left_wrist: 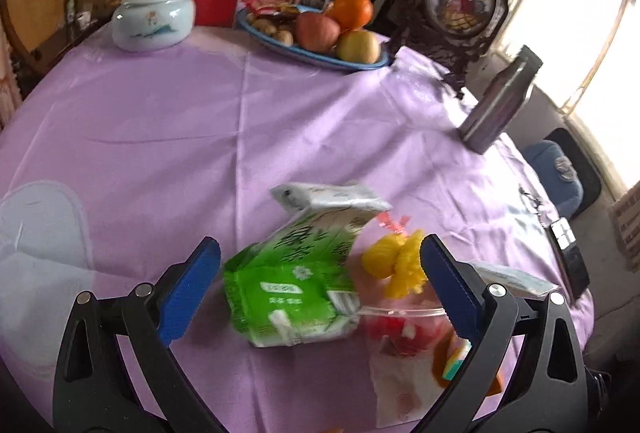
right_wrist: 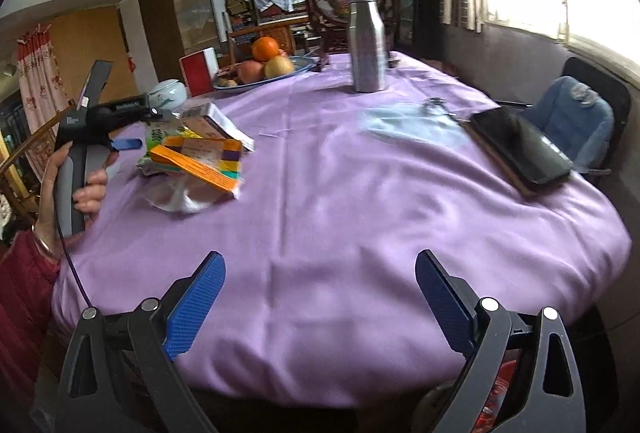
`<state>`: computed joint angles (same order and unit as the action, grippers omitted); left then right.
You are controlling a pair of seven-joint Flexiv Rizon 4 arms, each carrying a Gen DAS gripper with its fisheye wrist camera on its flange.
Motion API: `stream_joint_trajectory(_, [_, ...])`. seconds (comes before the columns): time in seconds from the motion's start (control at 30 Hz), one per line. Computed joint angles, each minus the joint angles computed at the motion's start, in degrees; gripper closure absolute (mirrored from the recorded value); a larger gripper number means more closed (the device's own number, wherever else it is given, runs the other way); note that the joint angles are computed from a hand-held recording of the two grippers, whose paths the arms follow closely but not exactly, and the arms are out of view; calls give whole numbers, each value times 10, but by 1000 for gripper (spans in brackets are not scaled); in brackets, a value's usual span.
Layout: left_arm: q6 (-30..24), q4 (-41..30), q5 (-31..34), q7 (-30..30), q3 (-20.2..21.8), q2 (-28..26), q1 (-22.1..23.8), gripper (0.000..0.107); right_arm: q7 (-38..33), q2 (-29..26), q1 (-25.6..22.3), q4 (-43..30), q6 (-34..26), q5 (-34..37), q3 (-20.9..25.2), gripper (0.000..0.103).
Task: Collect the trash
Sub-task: 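Grasp the orange medicine boxes with the right tool while the left tool approaches the green tea carton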
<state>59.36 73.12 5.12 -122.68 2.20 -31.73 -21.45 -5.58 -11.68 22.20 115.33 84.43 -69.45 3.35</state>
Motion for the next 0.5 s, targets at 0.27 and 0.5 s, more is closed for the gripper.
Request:
stream_joint_trajectory(0.27, [-24, -18, 40, -28, 21, 2, -18, 10, -183, -91, 49, -116, -44, 147, 31, 9])
stream_joint_trajectory(0.5, [-35, -16, 21, -28, 4, 0, -2, 10, -345, -155, 95, -221, -110, 237, 44, 38])
